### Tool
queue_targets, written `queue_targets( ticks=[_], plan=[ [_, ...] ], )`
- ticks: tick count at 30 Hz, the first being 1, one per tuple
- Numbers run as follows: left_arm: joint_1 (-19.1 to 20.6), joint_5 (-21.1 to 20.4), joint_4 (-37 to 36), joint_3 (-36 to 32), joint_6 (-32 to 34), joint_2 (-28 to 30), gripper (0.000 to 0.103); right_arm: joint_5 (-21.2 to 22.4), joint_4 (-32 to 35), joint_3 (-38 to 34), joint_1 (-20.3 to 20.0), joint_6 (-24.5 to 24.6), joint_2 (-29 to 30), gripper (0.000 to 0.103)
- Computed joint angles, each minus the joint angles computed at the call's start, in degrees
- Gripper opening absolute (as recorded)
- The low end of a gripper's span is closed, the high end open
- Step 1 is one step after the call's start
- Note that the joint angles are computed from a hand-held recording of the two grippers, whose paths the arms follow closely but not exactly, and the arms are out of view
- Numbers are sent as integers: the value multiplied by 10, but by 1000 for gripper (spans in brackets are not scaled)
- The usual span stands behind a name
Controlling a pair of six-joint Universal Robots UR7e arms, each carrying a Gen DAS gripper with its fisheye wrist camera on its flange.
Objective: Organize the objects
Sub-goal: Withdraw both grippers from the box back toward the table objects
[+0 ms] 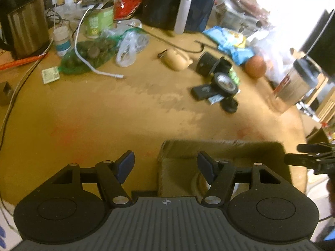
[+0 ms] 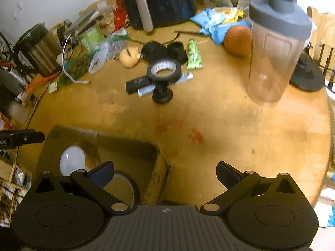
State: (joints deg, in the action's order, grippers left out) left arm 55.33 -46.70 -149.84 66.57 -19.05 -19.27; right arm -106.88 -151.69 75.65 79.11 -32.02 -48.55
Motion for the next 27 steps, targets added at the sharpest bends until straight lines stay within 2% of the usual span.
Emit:
queue_targets(
  ticks=[10,12,19,23,27],
  plan=[
    [10,-37,-6,-64,51,23,66,-24,-73,-55,17,-35,53,103],
    [13,-46,-7,-72,59,25,66,-16,-87,-65,16,-41,64,103],
    [18,-67,4,-91,75,31,66,-20,-89,-128,22,-65,107,103],
    [21,-82,6,-94,78,30,66,-30,-64,-170,24,-64,132,103],
    [24,-91,9,-97,83,29,66,-16,19,-224,21,-35,150,103]
  ],
)
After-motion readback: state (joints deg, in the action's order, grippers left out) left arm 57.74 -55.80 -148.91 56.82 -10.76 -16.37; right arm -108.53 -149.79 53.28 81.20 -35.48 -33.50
